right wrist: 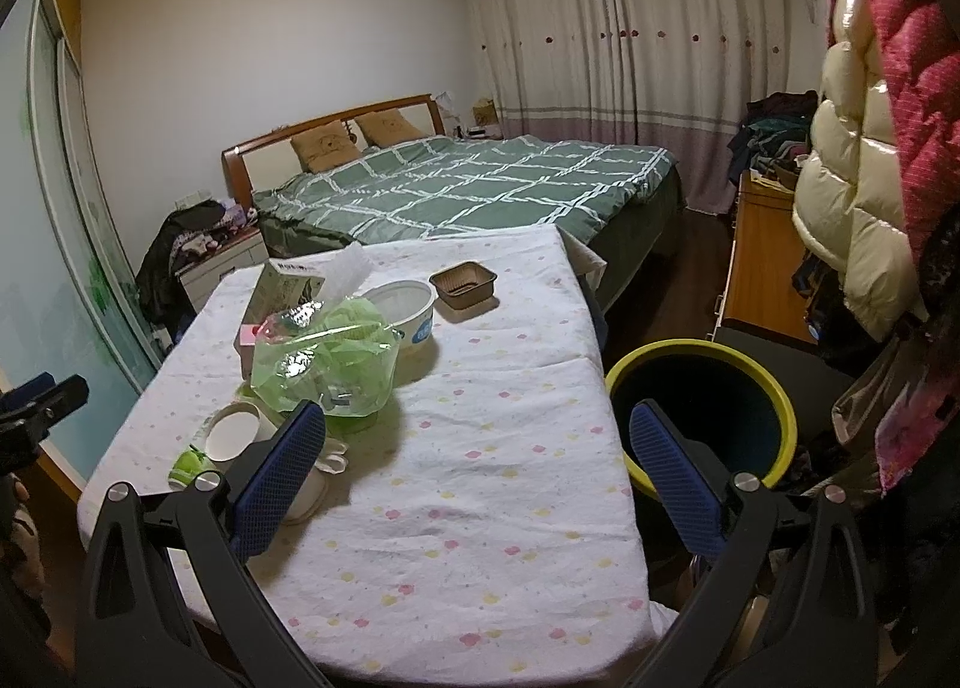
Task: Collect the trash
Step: 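Grasp the green plastic bag with the right gripper and lift it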
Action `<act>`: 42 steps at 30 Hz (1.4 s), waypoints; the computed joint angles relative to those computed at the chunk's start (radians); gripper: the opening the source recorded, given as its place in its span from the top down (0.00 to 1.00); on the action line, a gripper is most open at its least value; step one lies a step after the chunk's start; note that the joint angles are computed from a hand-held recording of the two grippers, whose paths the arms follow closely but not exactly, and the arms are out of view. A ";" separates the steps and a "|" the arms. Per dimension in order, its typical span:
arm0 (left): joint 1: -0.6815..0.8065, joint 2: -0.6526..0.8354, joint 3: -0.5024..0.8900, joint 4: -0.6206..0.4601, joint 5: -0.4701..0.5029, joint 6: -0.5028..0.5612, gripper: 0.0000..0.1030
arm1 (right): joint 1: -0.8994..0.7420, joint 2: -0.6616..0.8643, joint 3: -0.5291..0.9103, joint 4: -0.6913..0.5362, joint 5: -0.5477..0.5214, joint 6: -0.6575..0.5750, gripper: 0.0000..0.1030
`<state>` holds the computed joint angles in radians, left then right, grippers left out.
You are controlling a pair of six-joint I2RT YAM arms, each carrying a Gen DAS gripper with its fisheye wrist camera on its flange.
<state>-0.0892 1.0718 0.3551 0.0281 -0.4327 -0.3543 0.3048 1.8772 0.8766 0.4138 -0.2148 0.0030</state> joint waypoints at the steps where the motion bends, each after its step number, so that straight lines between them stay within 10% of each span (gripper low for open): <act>1: 0.022 0.019 0.006 0.010 0.020 0.007 0.04 | 0.008 0.021 0.022 -0.008 0.009 -0.005 0.06; 27: 0.240 0.380 0.121 0.223 0.208 0.121 0.04 | 0.133 0.706 1.079 -0.630 -0.085 0.110 0.27; 34: 0.245 0.423 0.143 0.241 0.226 0.118 0.04 | 0.116 0.802 1.260 -0.788 -0.206 0.103 0.87; 42: 0.253 0.436 0.147 0.245 0.235 0.117 0.04 | 0.090 0.658 1.010 -0.600 -0.229 0.142 0.95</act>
<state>0.1633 1.5080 0.5018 0.2733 -0.1974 -0.2372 0.3946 2.5347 1.8868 -0.1860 -0.4443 0.1454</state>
